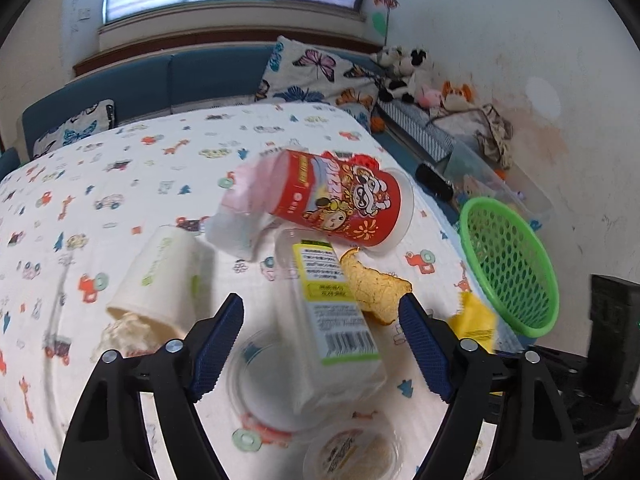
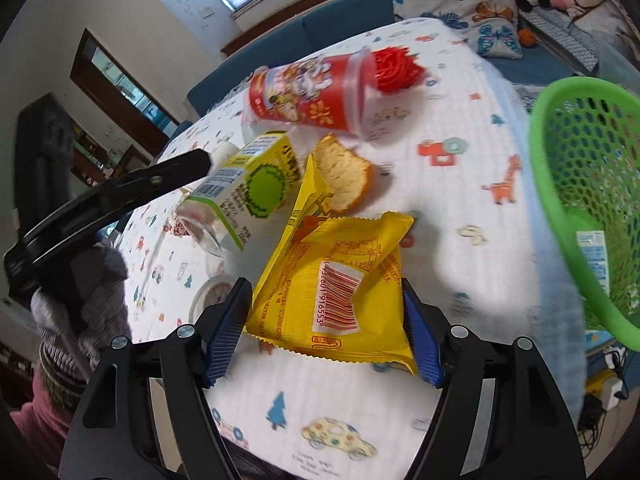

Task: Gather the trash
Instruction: 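Carry the yellow bag to the basket with the right gripper while the left gripper grasps the bottle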

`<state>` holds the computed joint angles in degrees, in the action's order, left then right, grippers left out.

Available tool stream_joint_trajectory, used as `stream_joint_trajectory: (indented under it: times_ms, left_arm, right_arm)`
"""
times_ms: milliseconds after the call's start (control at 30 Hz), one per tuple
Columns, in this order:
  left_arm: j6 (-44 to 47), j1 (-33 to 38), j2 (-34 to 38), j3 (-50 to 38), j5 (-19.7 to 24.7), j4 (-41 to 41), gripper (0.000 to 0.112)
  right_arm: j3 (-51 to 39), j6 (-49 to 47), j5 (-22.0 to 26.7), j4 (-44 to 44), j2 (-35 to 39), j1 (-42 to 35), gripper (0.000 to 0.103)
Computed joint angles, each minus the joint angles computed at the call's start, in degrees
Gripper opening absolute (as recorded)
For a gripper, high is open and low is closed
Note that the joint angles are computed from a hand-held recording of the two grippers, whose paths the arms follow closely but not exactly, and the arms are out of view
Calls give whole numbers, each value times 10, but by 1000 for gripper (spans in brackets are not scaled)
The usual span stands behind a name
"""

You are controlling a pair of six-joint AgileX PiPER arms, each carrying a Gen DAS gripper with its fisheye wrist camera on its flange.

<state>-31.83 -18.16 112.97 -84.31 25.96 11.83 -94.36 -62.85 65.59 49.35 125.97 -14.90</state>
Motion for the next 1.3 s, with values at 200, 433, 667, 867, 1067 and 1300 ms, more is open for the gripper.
stream_joint_trajectory:
  times_ms: [200,433,667,867,1067,1300]
  left_arm:
    - [55,6,90,-136,95,-35,69]
    - [81,13,167,-261,190,-57,60]
    - [90,20,198,-310,225,-63,52]
    - [100,20,185,-284,204,-57,48]
    - [109,21,135,-207,162,-69,45]
    - [130,22,58,-94,101,-98,44]
  right_arm:
    - [-12,1,5,-1,5,-29,72]
    - [-23,6,8,-2,13,-43,72]
    - [-33,12,10,-5,20,-47,72]
    - [-28,9,7,-5,15,-50,72]
    - [-29,11,4,-5,11,-55,72]
    - [-36,16,2,-5,8,-63,72]
